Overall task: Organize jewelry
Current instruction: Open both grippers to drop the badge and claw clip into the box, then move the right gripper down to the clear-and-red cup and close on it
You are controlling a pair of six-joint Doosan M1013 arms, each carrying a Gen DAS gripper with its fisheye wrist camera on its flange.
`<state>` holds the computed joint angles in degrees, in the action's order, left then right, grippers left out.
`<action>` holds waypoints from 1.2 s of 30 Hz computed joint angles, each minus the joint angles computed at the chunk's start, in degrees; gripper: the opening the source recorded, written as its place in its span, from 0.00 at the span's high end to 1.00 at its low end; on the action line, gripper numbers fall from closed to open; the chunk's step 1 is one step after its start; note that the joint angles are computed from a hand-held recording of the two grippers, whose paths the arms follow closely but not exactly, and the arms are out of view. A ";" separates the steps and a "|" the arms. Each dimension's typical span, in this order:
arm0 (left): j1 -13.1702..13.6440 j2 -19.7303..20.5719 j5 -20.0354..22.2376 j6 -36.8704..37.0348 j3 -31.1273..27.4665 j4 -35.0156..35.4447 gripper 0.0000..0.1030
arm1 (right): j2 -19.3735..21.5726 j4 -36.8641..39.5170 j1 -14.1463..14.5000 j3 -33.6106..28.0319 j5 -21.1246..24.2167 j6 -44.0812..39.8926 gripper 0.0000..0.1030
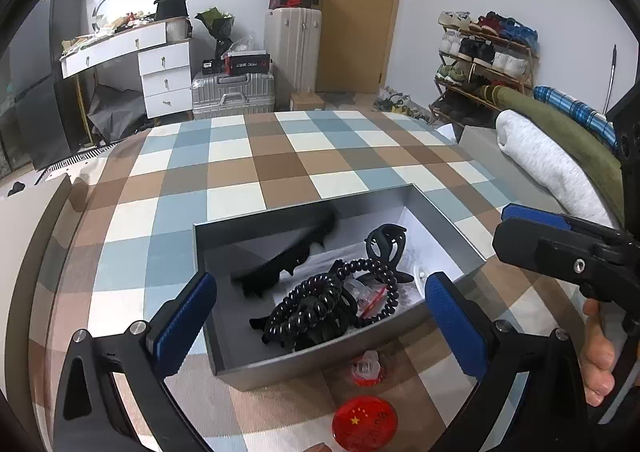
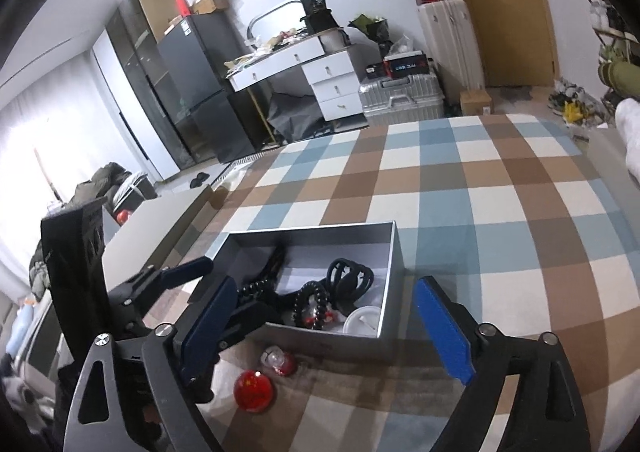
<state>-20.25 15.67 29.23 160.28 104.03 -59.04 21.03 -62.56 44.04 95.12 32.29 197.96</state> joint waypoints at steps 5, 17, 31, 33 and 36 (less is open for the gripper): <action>0.69 -1.04 -1.01 0.11 1.26 0.07 0.01 | -0.37 -1.82 0.43 0.89 1.26 2.91 0.05; 3.06 -2.37 -0.53 -1.22 4.00 0.12 0.01 | 0.25 7.24 0.36 0.01 0.82 -5.81 0.04; 3.89 -2.06 -2.31 -3.32 4.00 1.43 0.01 | 3.89 24.22 0.96 -5.21 5.83 -31.33 0.08; 3.94 -1.95 -2.53 -3.69 3.95 1.67 0.01 | 4.05 26.43 0.67 -5.26 5.70 -33.21 0.08; 4.14 -1.85 -2.83 -3.36 4.06 0.39 0.01 | 4.51 28.13 0.57 -5.63 6.17 -34.74 0.11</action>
